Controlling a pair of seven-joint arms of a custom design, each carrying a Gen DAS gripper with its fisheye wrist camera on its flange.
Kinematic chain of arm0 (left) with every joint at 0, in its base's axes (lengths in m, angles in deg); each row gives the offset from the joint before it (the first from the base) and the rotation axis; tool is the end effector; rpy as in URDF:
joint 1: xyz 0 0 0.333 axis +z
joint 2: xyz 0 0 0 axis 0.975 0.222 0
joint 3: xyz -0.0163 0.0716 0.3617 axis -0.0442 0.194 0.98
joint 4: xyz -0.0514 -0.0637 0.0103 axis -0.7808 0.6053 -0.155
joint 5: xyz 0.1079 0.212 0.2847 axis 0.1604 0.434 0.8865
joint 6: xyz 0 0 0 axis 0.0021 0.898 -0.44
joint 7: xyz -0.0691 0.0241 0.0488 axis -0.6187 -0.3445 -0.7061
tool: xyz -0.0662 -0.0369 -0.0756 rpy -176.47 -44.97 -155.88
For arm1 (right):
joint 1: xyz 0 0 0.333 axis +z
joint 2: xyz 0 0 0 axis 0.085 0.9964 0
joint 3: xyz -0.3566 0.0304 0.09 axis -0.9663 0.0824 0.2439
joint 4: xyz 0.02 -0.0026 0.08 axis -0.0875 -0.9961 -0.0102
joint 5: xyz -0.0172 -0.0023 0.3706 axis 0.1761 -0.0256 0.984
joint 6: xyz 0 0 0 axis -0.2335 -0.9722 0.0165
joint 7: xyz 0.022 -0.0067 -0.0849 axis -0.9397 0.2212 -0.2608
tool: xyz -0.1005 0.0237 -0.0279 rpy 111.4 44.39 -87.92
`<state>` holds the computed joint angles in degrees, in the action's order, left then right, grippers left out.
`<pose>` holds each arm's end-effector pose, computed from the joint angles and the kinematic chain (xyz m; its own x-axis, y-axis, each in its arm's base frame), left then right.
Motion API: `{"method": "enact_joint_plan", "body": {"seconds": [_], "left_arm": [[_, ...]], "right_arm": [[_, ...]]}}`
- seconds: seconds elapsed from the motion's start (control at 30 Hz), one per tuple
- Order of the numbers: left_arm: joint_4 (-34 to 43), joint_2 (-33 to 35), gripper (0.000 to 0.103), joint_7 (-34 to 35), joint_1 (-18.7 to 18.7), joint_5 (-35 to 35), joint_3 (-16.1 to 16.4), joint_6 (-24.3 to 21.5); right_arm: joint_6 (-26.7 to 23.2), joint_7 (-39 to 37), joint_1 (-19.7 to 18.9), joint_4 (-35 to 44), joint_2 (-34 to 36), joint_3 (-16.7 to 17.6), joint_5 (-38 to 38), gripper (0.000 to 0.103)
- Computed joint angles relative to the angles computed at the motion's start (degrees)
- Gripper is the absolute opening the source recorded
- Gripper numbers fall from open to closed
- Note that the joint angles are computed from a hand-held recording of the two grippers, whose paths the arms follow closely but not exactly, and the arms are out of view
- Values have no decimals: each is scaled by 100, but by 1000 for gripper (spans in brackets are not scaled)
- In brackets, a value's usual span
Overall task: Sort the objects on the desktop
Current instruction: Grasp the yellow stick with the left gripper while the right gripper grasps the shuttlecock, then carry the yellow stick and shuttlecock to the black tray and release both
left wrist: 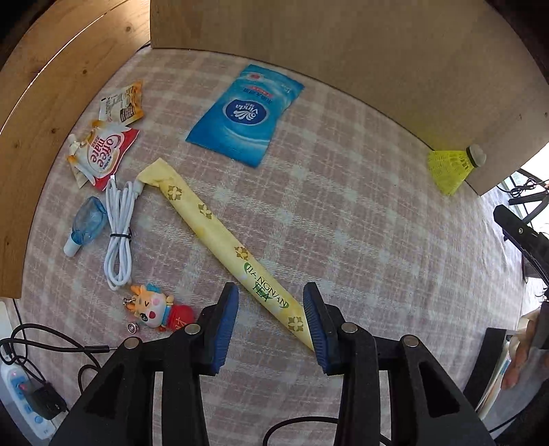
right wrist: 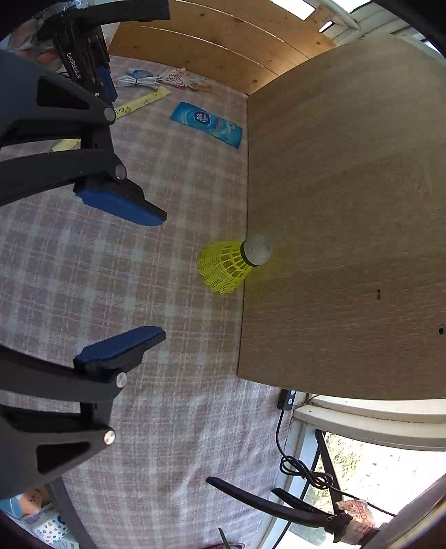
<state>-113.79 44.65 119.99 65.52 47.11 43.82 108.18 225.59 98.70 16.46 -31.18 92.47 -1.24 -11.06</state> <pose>0.6766 -0.2170 0.3500 -0.1656 -0.9739 0.1552 -0.9793 0.1439 -0.1422 0.6153 0.1237 0.4145 -0.3685 -0.9150 -0.1642 -0.7954 0.4017 -0.4538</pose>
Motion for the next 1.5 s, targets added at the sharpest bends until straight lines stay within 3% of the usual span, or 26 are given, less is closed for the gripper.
{"method": "enact_joint_plan", "body": {"seconds": [0.17, 0.33, 0.67, 0.9, 0.97, 1.07, 1.17, 1.37, 1.5], "left_arm": [[179, 192, 39, -182, 9, -38, 40, -172], [41, 168, 38, -226, -74, 50, 53, 107], [-362, 56, 28, -190, -481, 573, 130, 772], [-645, -43, 22, -312, -561, 644, 148, 1134], [-715, -77, 21, -252, -479, 524, 77, 1157], [-786, -122, 17, -32, -218, 147, -121, 1097], [-940, -222, 11, 192, -65, -156, -239, 1077], [-1494, -599, 10, 485, 59, -504, -294, 1355], [-1816, -881, 10, 841, 295, -1029, -509, 1389]], "right_arm": [[-246, -316, -38, 803, 656, 57, 83, 60], [-279, -480, -22, 1281, 1100, 28, 212, 61], [-133, 169, 304, 1670, 1542, -543, -189, 60], [223, 318, 106, 1633, 1627, -460, -166, 58], [277, 232, 16, 1597, 1630, -366, -85, 41], [383, 138, -24, 1480, 1567, -320, 2, 37], [512, -6, -99, 1272, 1412, -221, 93, 36], [744, 1, 20, 573, 835, -301, 56, 33], [839, -13, 4, 107, 395, -219, 71, 33]]}}
